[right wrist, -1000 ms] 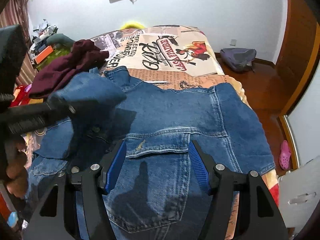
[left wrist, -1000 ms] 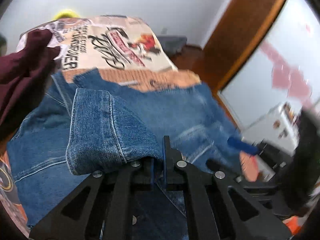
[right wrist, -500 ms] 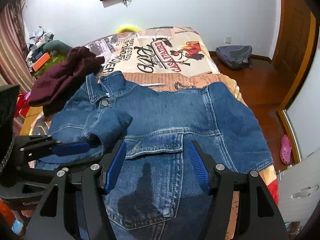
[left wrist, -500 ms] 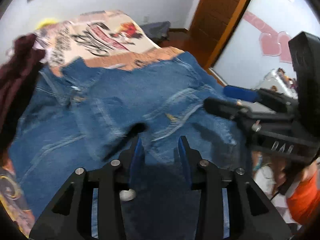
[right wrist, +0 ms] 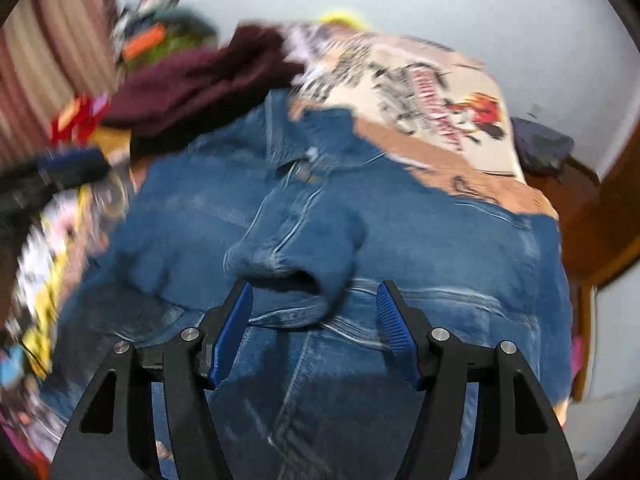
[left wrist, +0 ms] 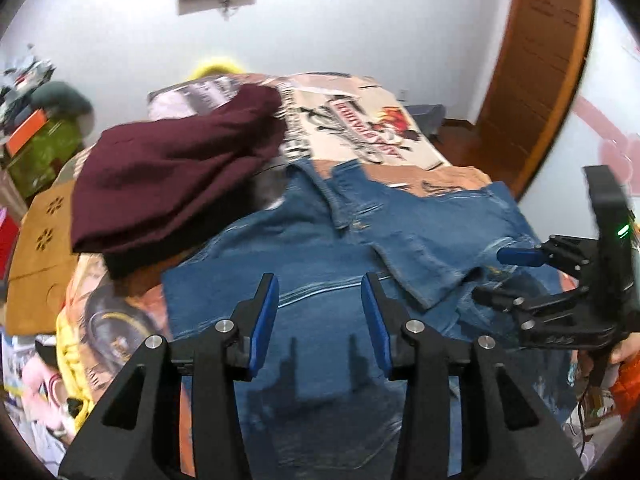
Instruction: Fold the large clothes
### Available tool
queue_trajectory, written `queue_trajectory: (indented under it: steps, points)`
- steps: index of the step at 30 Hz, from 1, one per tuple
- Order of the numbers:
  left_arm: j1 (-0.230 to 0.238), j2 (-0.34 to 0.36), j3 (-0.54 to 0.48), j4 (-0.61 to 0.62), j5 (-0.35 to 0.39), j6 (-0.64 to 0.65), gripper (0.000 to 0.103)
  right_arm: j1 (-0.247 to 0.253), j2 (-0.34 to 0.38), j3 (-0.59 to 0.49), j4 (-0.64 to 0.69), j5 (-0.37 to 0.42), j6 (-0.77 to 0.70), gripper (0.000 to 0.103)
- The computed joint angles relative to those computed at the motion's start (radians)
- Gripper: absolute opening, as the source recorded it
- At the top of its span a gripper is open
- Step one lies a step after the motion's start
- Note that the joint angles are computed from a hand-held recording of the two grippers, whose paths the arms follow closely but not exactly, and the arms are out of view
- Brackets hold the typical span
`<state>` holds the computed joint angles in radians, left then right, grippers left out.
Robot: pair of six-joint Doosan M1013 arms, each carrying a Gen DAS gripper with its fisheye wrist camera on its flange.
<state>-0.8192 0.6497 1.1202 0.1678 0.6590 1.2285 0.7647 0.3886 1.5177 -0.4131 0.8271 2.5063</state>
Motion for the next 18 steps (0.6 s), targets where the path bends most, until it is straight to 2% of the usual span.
queue_trajectory:
  steps: [3,5,8,10,12,13,14,18]
  points:
    - [0.010,-0.002,0.014,0.000,0.012,-0.019,0.042,-0.007,0.073,-0.077,0.048,0.130,-0.134,0.060]
    - [0.012,-0.003,0.025,0.009,0.017,-0.030,0.042,-0.014,0.096,-0.097,0.059,0.158,-0.158,0.060]
    - [0.005,-0.001,0.038,0.065,0.021,-0.064,0.042,-0.023,0.091,-0.086,0.040,0.115,-0.139,0.059]
    - [0.004,-0.002,0.046,0.069,0.018,-0.064,0.042,-0.020,0.071,-0.060,-0.032,0.060,-0.067,0.059]
    - [0.005,0.002,0.048,0.043,0.018,-0.045,0.042,-0.018,0.049,-0.031,-0.094,0.009,0.006,0.047]
    - [0.005,0.004,0.047,0.036,0.022,-0.041,0.042,-0.018,0.042,-0.023,-0.115,-0.002,0.034,0.034]
    - [0.005,0.008,0.043,0.031,0.027,-0.037,0.042,-0.019,0.040,-0.023,-0.129,0.000,0.053,0.025]
    - [0.006,0.025,0.029,0.019,0.044,-0.037,0.042,-0.036,0.010,0.019,-0.134,-0.070,0.148,0.014]
